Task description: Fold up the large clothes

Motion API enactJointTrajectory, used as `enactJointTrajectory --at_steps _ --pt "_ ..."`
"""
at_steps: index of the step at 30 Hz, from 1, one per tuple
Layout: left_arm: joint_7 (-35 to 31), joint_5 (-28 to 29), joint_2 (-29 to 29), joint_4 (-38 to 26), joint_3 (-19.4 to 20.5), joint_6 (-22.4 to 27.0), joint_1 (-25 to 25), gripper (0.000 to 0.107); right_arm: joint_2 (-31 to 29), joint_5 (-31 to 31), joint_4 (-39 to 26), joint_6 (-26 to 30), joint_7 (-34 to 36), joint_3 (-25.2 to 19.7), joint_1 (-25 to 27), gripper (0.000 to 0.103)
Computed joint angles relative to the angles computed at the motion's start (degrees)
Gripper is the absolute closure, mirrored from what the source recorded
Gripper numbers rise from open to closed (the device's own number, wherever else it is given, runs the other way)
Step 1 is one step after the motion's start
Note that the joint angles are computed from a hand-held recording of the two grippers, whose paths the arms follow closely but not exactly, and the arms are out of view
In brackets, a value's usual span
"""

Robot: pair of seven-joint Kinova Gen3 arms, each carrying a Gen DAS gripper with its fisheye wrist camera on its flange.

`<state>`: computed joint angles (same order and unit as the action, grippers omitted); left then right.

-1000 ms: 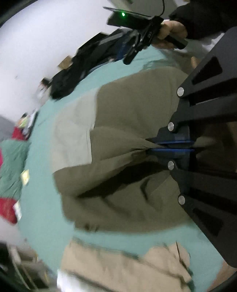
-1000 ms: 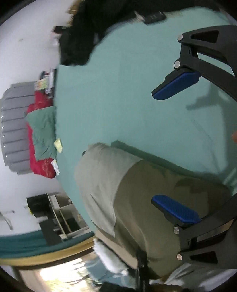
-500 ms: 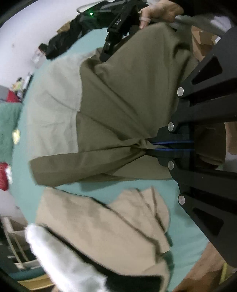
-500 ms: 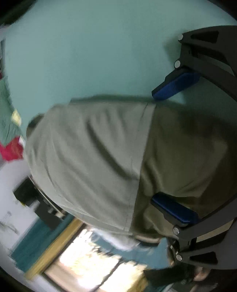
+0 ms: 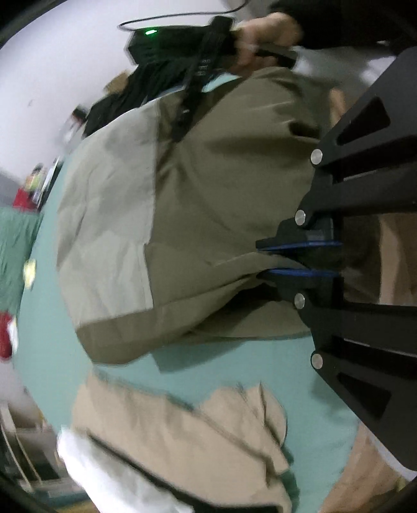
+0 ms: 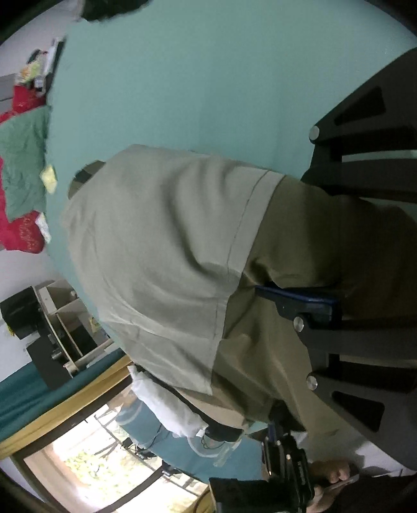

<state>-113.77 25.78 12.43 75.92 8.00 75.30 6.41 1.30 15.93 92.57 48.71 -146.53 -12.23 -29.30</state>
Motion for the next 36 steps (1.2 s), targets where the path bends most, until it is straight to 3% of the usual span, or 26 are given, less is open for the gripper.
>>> enactJointTrajectory --at_steps 2,4,7,9,10,12,14,16,18,21,24,27,30,33,36 --pt "-0.6 1.6 0.5 -1.9 -0.8 3.4 1.9 0.098 -2.7 -1.2 -0.2 4.7 2.6 0.1 0.6 0.070" --pt "-2.0 4.3 -0.8 -1.5 -4.5 3.7 5.4 0.098 -5.3 -1.8 0.5 9.3 4.5 -1.1 2.3 0.070" --pt "-1.4 6.5 -2.5 -1.1 -5.1 -0.6 9.5 0.097 -9.0 -2.3 4.1 14.0 3.7 0.8 0.9 0.069" --pt "0.3 8.1 -2.5 -1.1 -2.6 -5.1 10.9 0.088 -11.4 -2.8 8.8 12.6 0.0 1.0 1.0 0.065" --pt "1.1 8.5 -1.9 -1.3 -0.6 -6.5 11.2 0.078 -12.1 -3.1 11.5 10.7 -2.3 -0.1 2.5 0.060" --pt "3.0 6.8 0.0 -2.7 1.8 -6.8 13.7 0.074 -12.4 -2.2 14.8 8.1 -7.0 -5.0 7.1 0.047" --pt "4.6 2.6 2.8 -4.5 1.7 -5.2 18.9 0.074 -12.6 1.5 15.4 9.2 -11.6 -10.3 10.7 0.014" --pt "5.5 -2.0 3.8 -4.0 -1.1 -5.0 24.2 0.074 -12.3 5.6 13.9 13.4 -16.2 -14.3 11.4 0.012" --pt "7.1 -5.2 4.2 -2.1 -1.4 -5.7 26.4 0.074 -13.1 6.4 12.4 17.2 -18.1 -14.0 9.1 0.012" --pt "5.5 -5.7 1.3 4.3 -0.2 -9.2 24.7 0.074 -14.9 6.4 12.2 17.2 -18.2 -12.4 4.7 0.012" --pt "6.1 -5.6 1.7 4.9 -0.7 -10.3 24.6 0.074 -12.0 6.7 12.1 18.9 -17.1 -11.9 -1.1 0.012" --pt "8.0 -8.9 2.0 5.0 0.4 -11.6 25.2 0.076 -8.9 11.5 13.4 21.9 -21.6 -16.3 -1.9 0.005" --pt "8.7 -8.1 1.6 2.9 -0.8 -10.7 26.4 0.076 -9.5 10.3 12.6 21.2 -19.5 -13.4 -2.0 0.005" --pt "7.4 -3.5 -1.3 4.1 1.7 -12.0 20.3 0.076 -10.8 12.3 11.1 23.7 -18.7 -12.5 -2.4 0.005" --pt "7.1 -1.5 -2.1 4.0 3.6 -13.9 14.2 0.073 -11.9 13.1 10.5 21.9 -18.3 -10.7 -1.2 0.005"
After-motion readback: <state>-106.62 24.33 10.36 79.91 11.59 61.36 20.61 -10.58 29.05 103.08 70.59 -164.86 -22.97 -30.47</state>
